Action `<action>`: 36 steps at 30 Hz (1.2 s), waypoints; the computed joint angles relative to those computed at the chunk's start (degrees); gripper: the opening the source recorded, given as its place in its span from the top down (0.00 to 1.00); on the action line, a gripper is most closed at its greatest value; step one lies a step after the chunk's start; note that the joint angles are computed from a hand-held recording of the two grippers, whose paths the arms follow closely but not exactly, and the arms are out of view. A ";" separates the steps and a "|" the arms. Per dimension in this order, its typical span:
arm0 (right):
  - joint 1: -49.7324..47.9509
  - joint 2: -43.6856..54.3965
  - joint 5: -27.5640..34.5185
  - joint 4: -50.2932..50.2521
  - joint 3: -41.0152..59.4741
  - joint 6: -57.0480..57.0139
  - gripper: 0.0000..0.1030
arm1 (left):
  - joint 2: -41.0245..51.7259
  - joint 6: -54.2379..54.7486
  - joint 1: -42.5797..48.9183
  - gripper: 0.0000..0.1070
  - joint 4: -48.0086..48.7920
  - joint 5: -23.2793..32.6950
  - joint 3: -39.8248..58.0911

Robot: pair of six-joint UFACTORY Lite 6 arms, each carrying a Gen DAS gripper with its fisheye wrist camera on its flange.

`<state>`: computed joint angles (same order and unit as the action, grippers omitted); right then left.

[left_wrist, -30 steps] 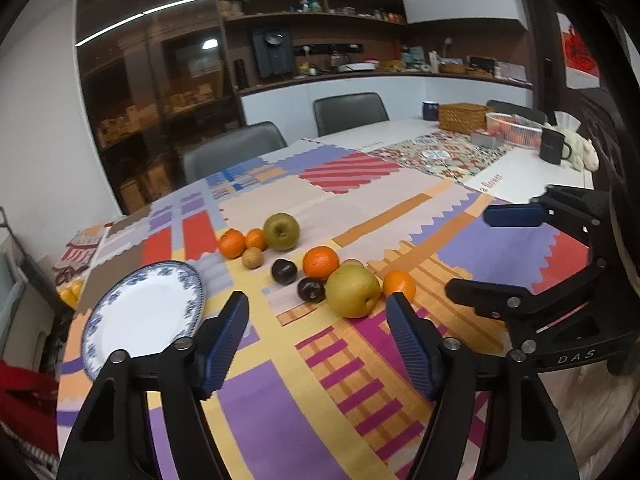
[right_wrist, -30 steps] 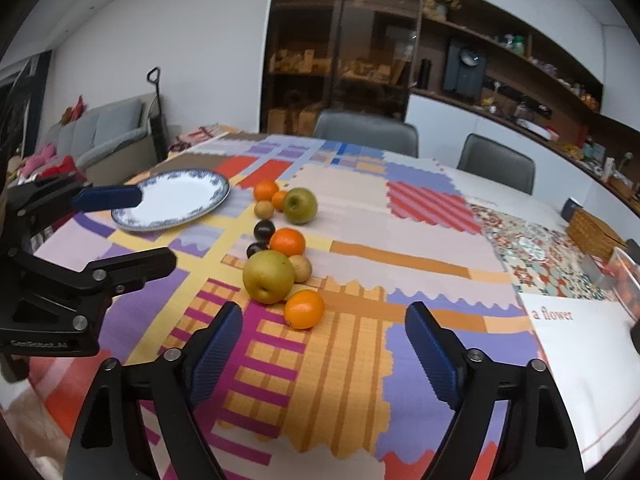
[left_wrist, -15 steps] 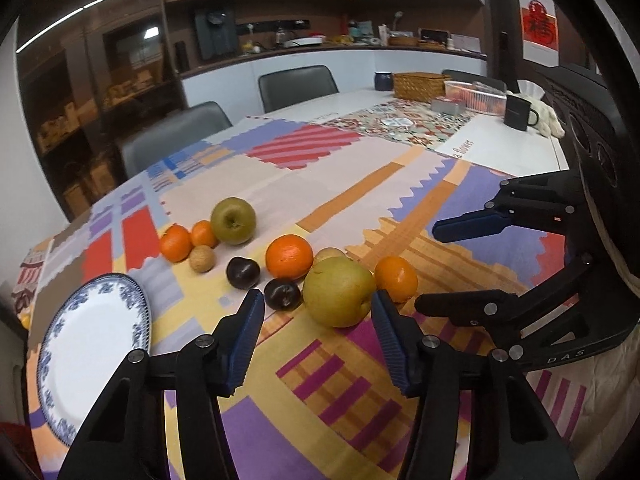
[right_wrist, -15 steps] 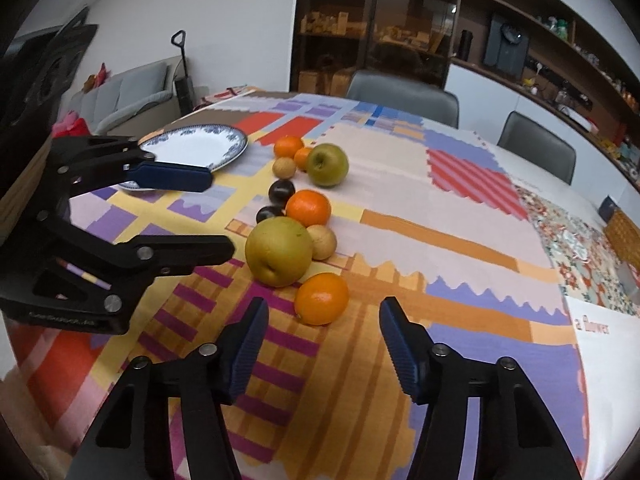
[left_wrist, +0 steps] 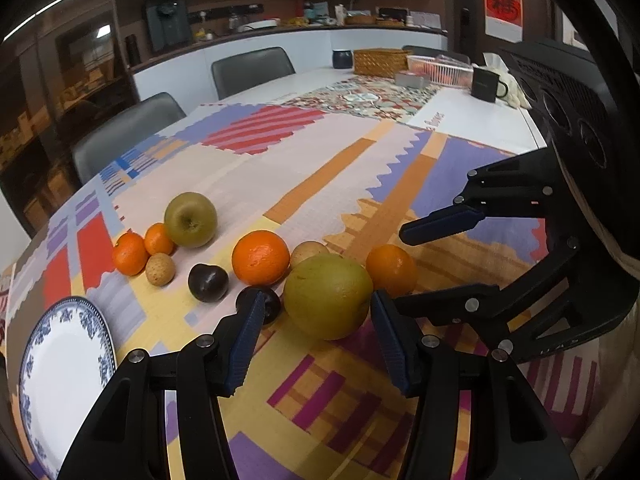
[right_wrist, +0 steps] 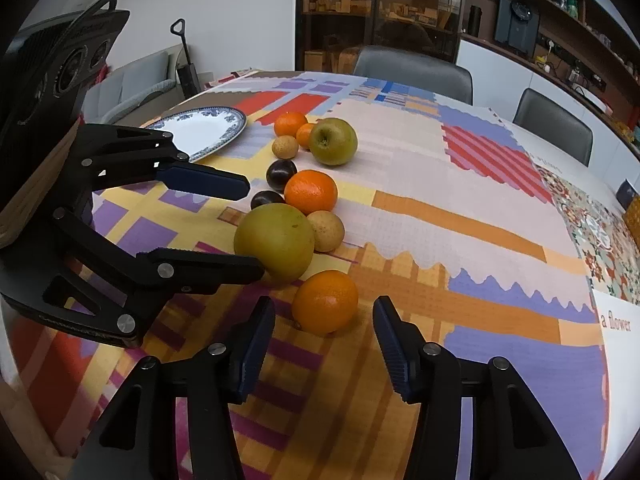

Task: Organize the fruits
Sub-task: 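Move the left gripper to the yellow pear while the right gripper reaches the orange, then close the left gripper on the pear while the right gripper grasps the orange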

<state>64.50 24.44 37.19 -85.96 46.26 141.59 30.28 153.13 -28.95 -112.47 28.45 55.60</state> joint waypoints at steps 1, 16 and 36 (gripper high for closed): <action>-0.36 0.01 -0.44 -0.42 -0.10 0.20 0.52 | 0.61 -1.26 0.11 0.49 1.49 0.09 0.81; -2.90 -1.80 -3.72 -5.98 -3.73 8.00 0.64 | 5.41 -11.66 -0.99 0.53 10.11 0.09 7.36; 2.08 -4.59 2.27 -4.22 -3.47 12.44 0.64 | -8.10 -7.77 2.63 0.55 -9.43 0.87 -8.46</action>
